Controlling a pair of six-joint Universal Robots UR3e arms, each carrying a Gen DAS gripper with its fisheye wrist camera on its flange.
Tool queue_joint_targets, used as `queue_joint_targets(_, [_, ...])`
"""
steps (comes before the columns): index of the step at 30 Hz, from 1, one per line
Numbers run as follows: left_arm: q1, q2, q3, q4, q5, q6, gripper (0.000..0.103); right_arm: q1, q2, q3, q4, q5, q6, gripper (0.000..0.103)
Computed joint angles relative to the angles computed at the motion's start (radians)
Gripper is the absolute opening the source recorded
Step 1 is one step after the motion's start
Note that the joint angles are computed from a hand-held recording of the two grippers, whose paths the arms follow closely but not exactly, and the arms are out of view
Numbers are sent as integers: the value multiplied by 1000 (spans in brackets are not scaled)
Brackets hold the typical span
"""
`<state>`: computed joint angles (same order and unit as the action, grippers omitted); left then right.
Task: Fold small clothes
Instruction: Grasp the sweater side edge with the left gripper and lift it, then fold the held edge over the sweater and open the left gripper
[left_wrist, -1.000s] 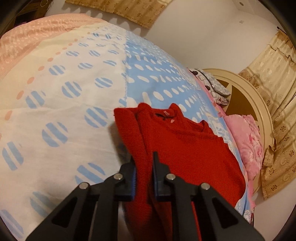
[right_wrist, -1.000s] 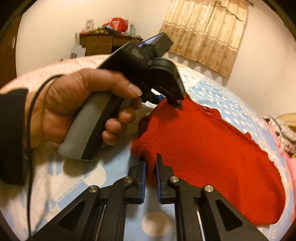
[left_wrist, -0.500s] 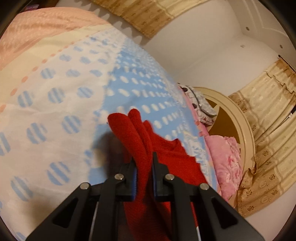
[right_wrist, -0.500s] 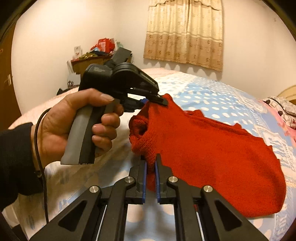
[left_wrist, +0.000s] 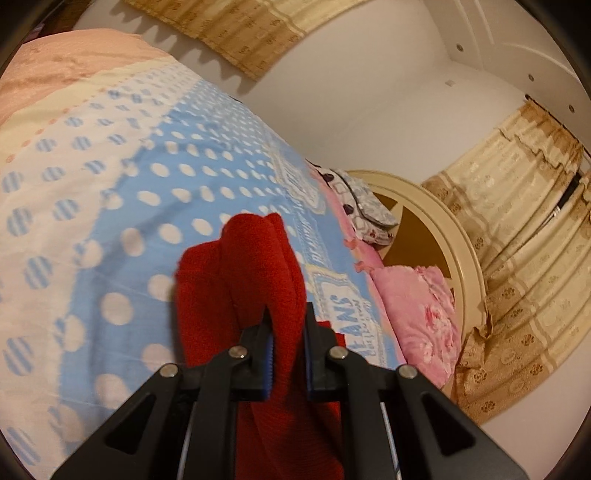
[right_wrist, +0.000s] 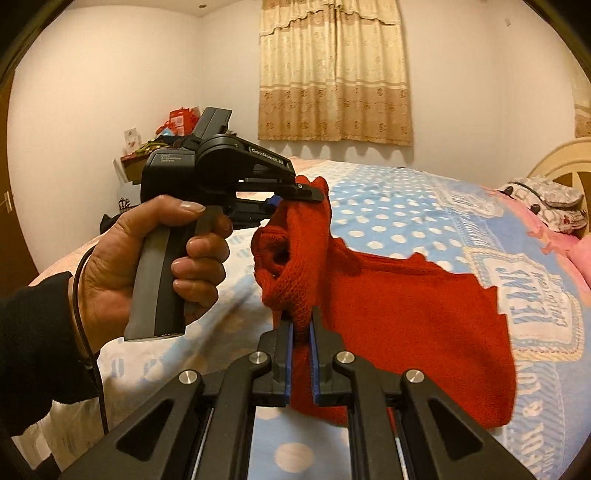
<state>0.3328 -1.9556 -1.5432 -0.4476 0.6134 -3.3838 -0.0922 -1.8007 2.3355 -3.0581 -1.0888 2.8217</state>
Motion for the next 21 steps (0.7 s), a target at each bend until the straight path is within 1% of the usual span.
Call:
queue_joint_targets(5, [-71,-40,90,-12,26,-17,12,-111,-83,36,67,78,-33,6])
queue_joint_targets(8, [-124,-80,165,-26,60,-19,12,-234,-160,54,175,174,-75,6])
queue_joint_targets(10, [-158,-111,215,-43,82,-24,12,-298,-205,65,241,218,-105,6])
queue_joint_targets(16, [-260,-219,379,-115,150,-17,12,-443,-258,85,355,292,-192,6])
queue_joint_targets(21, [-316,-282,476,-178,177,-5,12,-546,-290,104,443,334,-266,6])
